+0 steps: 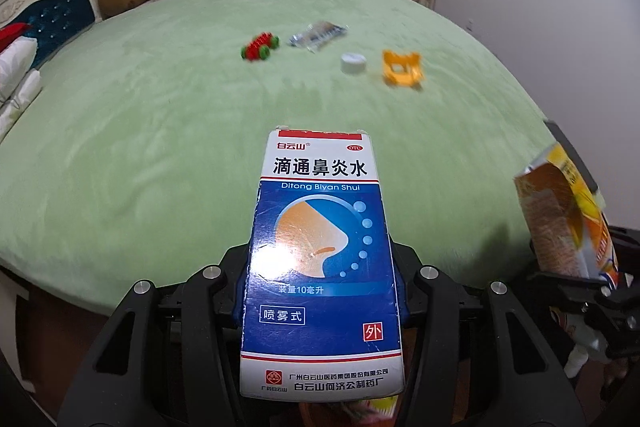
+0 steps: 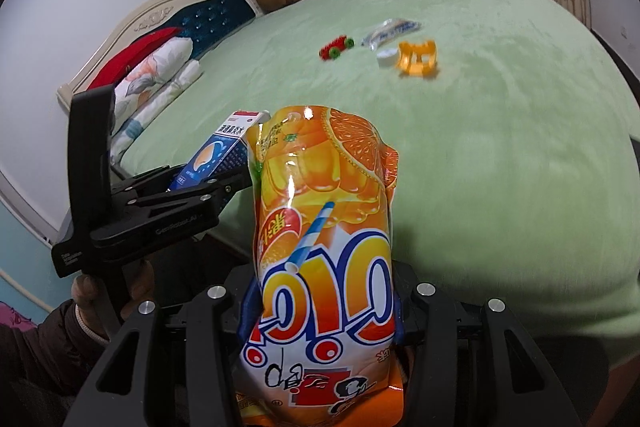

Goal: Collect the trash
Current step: 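Carry the spray box and juice pouch over the orange bucket, then open both tools to drop the spray box and pouch into the bucket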

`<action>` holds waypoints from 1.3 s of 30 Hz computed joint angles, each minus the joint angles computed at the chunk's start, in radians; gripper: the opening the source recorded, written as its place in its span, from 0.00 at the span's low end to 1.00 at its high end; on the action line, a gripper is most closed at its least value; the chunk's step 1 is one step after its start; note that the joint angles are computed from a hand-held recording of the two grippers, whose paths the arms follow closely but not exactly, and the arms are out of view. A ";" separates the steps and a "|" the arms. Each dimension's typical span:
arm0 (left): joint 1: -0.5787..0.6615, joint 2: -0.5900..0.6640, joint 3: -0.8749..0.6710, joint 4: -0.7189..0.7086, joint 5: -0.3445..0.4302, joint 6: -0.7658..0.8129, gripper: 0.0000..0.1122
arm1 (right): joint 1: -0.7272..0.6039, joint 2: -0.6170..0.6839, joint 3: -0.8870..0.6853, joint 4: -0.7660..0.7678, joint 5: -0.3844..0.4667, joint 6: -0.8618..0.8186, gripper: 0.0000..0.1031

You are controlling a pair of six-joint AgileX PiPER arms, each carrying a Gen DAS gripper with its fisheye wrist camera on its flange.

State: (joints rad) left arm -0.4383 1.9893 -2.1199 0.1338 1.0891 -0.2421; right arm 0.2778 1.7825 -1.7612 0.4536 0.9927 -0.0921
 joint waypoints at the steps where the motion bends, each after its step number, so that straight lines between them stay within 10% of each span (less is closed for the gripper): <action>1: -0.010 -0.028 0.054 0.010 -0.020 -0.006 0.44 | 0.001 -0.013 0.025 0.003 -0.003 0.001 0.46; 16: -0.077 -0.185 0.485 -0.011 -0.085 -0.002 0.44 | 0.055 -0.075 0.284 -0.013 -0.024 -0.046 0.46; 37: -0.041 -0.058 0.500 -0.122 -0.033 0.101 0.45 | 0.113 0.095 0.246 -0.083 0.011 -0.067 0.48; 39: -0.037 -0.034 0.474 -0.128 -0.007 0.107 0.49 | 0.112 0.121 0.224 -0.084 0.034 -0.065 0.61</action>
